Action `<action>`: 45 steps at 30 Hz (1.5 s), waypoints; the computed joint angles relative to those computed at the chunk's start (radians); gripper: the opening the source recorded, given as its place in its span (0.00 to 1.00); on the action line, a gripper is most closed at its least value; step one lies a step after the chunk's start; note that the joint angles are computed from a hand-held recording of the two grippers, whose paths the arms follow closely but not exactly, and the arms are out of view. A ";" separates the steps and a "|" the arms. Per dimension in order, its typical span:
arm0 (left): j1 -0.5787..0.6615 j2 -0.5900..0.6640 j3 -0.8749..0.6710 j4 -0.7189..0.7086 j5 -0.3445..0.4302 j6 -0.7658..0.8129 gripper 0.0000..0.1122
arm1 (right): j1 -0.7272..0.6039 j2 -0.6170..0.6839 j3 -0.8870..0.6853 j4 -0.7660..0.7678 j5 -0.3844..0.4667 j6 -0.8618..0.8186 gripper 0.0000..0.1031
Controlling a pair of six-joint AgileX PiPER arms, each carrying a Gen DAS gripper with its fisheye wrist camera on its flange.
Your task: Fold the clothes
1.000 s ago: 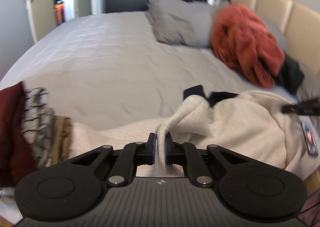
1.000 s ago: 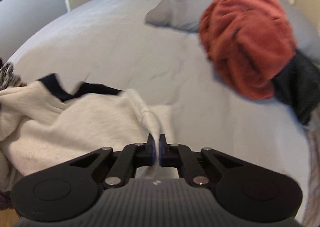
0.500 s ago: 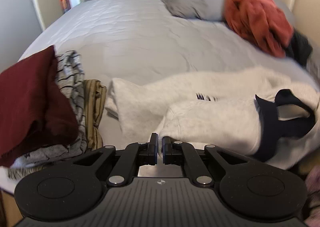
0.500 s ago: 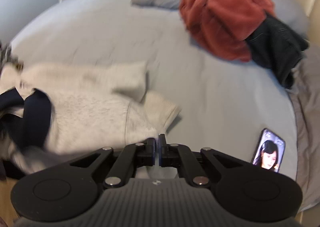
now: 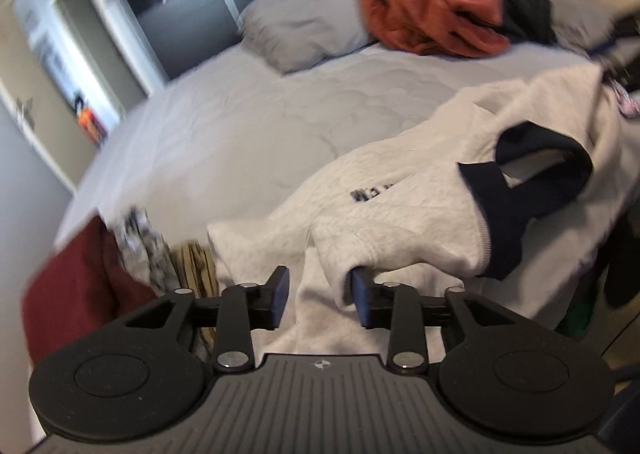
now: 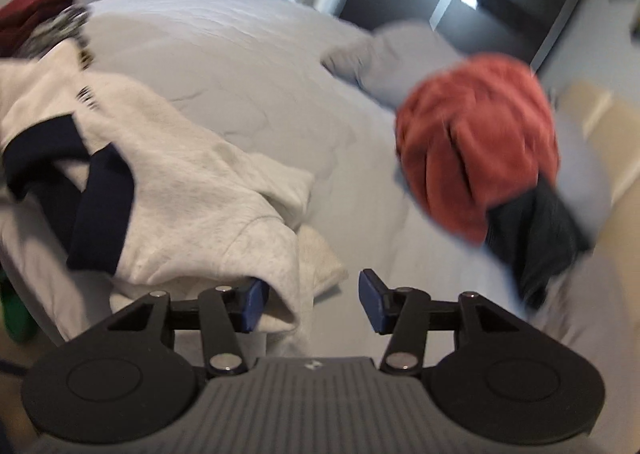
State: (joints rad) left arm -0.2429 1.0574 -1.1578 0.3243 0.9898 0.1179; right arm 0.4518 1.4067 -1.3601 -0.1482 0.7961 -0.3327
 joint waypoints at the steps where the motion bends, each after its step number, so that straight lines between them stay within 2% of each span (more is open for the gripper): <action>1: -0.048 -0.012 0.011 0.048 -0.001 -0.010 0.38 | 0.012 -0.013 0.020 -0.012 -0.014 -0.026 0.50; 7: -0.308 -0.031 0.055 0.227 0.055 0.002 0.40 | 0.088 -0.063 0.132 -0.107 -0.104 -0.161 0.50; 10: -0.417 -0.028 0.130 0.375 0.055 -0.041 0.40 | 0.166 -0.089 0.208 -0.269 -0.178 -0.149 0.50; 15: -0.429 -0.020 0.222 0.482 0.002 -0.062 0.40 | 0.263 -0.118 0.327 -0.532 -0.273 -0.136 0.58; 19: -0.448 -0.018 0.274 0.565 -0.056 -0.098 0.40 | 0.273 -0.104 0.331 -0.517 -0.288 -0.191 0.58; 22: -0.469 -0.008 0.270 0.542 -0.097 -0.086 0.40 | 0.277 -0.091 0.321 -0.510 -0.287 -0.210 0.58; 25: -0.487 0.021 0.281 0.549 -0.092 -0.070 0.40 | 0.272 -0.087 0.319 -0.466 -0.294 -0.243 0.58; 28: -0.477 0.019 0.305 0.543 -0.089 -0.038 0.40 | 0.251 -0.077 0.317 -0.375 -0.312 -0.350 0.57; 30: -0.465 0.018 0.321 0.566 -0.086 -0.044 0.40 | 0.245 -0.070 0.330 -0.393 -0.346 -0.366 0.56; 33: -0.452 0.029 0.331 0.601 -0.075 -0.062 0.40 | 0.229 -0.064 0.327 -0.376 -0.391 -0.374 0.46; 37: -0.450 0.045 0.341 0.624 -0.061 -0.092 0.40 | 0.209 -0.047 0.287 -0.499 -0.455 -0.118 0.41; 38: -0.454 0.048 0.345 0.639 -0.064 -0.108 0.40 | 0.198 -0.035 0.260 -0.487 -0.458 -0.077 0.41; 40: -0.460 0.050 0.344 0.659 -0.079 -0.131 0.41 | 0.174 -0.002 0.190 -0.388 -0.438 -0.068 0.35; 41: -0.463 0.050 0.341 0.666 -0.091 -0.143 0.41 | 0.164 0.017 0.155 -0.346 -0.420 -0.067 0.21; 42: -0.466 0.052 0.335 0.668 -0.101 -0.148 0.42 | 0.155 0.035 0.123 -0.316 -0.403 -0.057 0.13; 45: -0.481 0.068 0.328 0.677 -0.117 -0.136 0.42 | 0.125 0.073 0.048 -0.255 -0.376 0.008 0.10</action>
